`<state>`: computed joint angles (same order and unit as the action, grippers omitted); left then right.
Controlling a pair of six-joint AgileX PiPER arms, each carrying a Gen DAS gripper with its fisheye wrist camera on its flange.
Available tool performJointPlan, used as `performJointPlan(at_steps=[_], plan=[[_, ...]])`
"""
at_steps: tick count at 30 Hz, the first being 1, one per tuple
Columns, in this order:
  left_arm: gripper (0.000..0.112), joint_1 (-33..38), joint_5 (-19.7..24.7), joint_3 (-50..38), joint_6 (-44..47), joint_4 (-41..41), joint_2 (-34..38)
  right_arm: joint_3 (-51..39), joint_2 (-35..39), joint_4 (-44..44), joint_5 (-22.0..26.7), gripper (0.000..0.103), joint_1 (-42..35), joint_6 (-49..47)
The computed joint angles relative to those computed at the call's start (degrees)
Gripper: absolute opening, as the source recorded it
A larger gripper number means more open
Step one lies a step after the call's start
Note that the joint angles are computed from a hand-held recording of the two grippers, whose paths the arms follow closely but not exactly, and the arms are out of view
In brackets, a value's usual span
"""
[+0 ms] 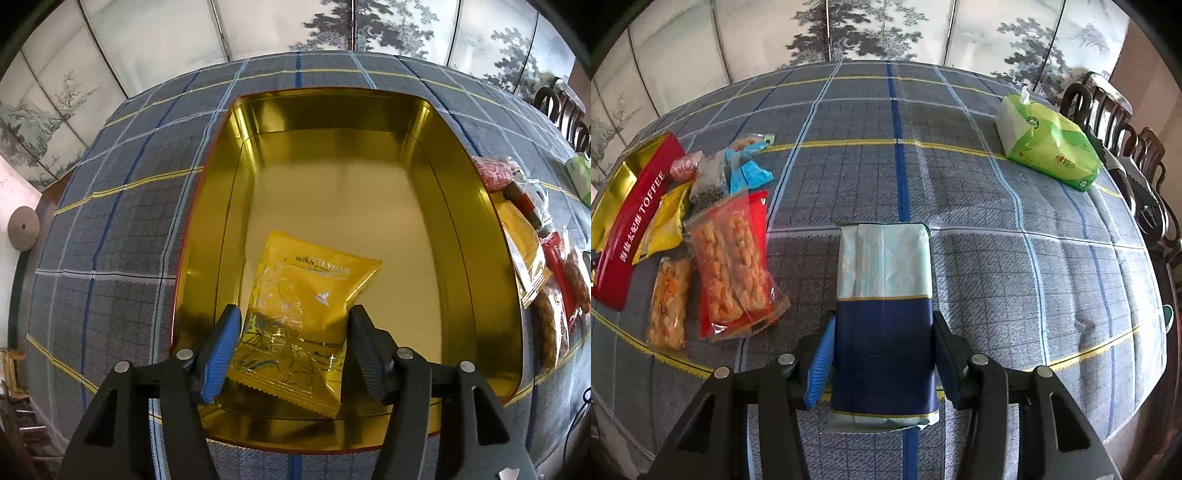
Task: Organize snacks
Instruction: 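Carry the gold pouch into the gold tin and open the left tool, then lower the blue-and-white pack into the tin beside the pouch, open right tool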
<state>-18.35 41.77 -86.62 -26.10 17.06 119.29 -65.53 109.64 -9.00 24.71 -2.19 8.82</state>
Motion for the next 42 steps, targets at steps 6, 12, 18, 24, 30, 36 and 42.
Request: performJointPlan(at_steps=[6, 12, 18, 24, 30, 36, 42], plan=[[0.067, 0.1, -2.6, 2.8, 0.3, -0.1, -3.1, -0.2, -2.2, -3.8, 0.9, 0.05, 0.1, 5.1], [0.071, 0.5, -6.4, 7.1, -2.1, 0.5, -8.9, -1.0, -5.6, -3.1, 1.6, 0.05, 1.1, 5.3], [0.079, 0.5, -8.6, 13.1, -10.5, 6.5, -15.1, -5.3, -6.0, 0.8, 3.0, 0.05, 8.1, 2.5], [0.082, 2.8, -8.8, 18.7, -16.1, 11.0, -20.0, -11.2, -2.6, 3.7, 4.2, 0.05, 17.4, 2.0], [0.086, 6.3, -9.8, 24.7, -19.4, 12.0, -24.1, -18.2, 2.4, 3.5, 7.2, 0.05, 24.7, 5.2], [0.086, 8.9, -11.6, 29.5, -19.3, 11.4, -27.5, -26.5, 7.9, 0.9, 11.5, 0.05, 30.0, 7.8], [0.087, 11.9, -11.6, 32.5, -19.9, 11.7, -29.7, -33.0, 12.4, -0.2, 14.3, 0.05, 32.7, 9.1]])
